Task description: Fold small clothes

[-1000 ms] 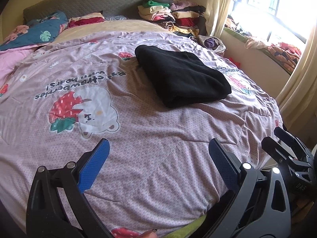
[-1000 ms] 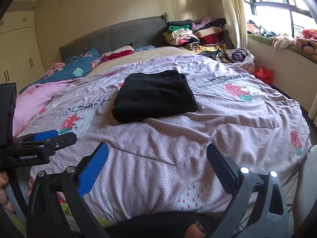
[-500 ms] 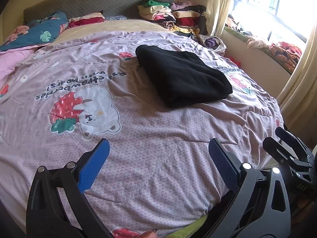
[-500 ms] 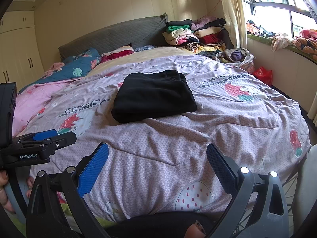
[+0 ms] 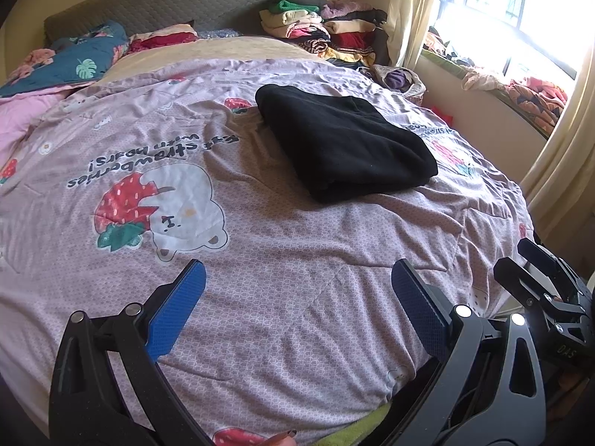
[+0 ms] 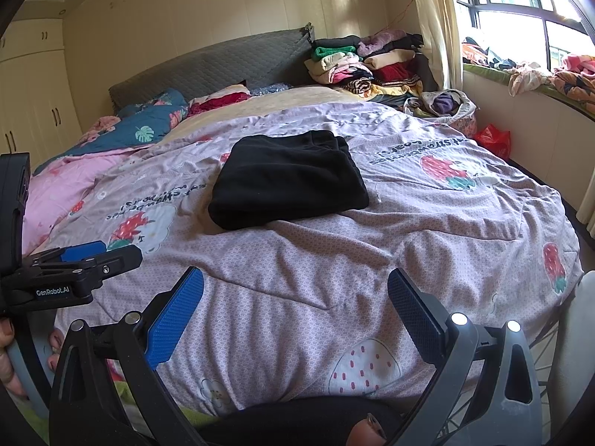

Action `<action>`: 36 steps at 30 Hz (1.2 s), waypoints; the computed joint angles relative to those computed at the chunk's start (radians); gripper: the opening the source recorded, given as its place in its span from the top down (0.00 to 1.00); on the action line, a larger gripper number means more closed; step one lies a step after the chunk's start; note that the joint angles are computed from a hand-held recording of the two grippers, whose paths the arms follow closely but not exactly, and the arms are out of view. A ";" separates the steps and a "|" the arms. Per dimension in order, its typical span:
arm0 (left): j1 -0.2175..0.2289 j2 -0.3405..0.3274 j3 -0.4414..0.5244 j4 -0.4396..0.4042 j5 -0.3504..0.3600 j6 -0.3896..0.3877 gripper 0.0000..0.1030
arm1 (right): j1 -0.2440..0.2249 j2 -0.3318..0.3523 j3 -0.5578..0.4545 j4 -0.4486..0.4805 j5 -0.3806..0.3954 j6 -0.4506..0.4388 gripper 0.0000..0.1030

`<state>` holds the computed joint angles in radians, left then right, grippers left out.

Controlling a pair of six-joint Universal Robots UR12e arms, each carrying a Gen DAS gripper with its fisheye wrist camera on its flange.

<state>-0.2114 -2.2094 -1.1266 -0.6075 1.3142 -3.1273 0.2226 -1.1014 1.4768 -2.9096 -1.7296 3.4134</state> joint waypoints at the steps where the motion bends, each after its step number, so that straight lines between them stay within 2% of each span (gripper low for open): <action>1: 0.000 0.000 0.000 0.001 -0.001 0.000 0.09 | 0.000 -0.001 0.001 -0.001 0.000 0.000 0.04; 25: 0.000 -0.001 0.002 -0.003 0.004 0.001 0.09 | -0.002 -0.004 0.004 -0.001 -0.005 0.005 0.04; 28: 0.004 -0.005 0.010 -0.032 0.010 0.001 0.09 | -0.001 -0.006 0.006 -0.004 -0.014 0.015 0.04; 30: 0.005 -0.008 0.016 -0.054 0.014 -0.004 0.09 | -0.003 -0.009 0.010 -0.010 -0.026 0.040 0.04; 33: 0.020 -0.017 0.031 -0.087 0.010 -0.024 0.09 | -0.020 -0.029 0.035 -0.033 -0.061 0.137 0.04; 35: 0.035 -0.027 0.052 -0.097 0.037 -0.054 0.09 | -0.042 -0.055 0.062 -0.039 -0.117 0.203 0.04; 36: 0.047 -0.033 0.061 -0.089 0.062 -0.083 0.09 | -0.063 -0.079 0.081 -0.014 -0.169 0.261 0.04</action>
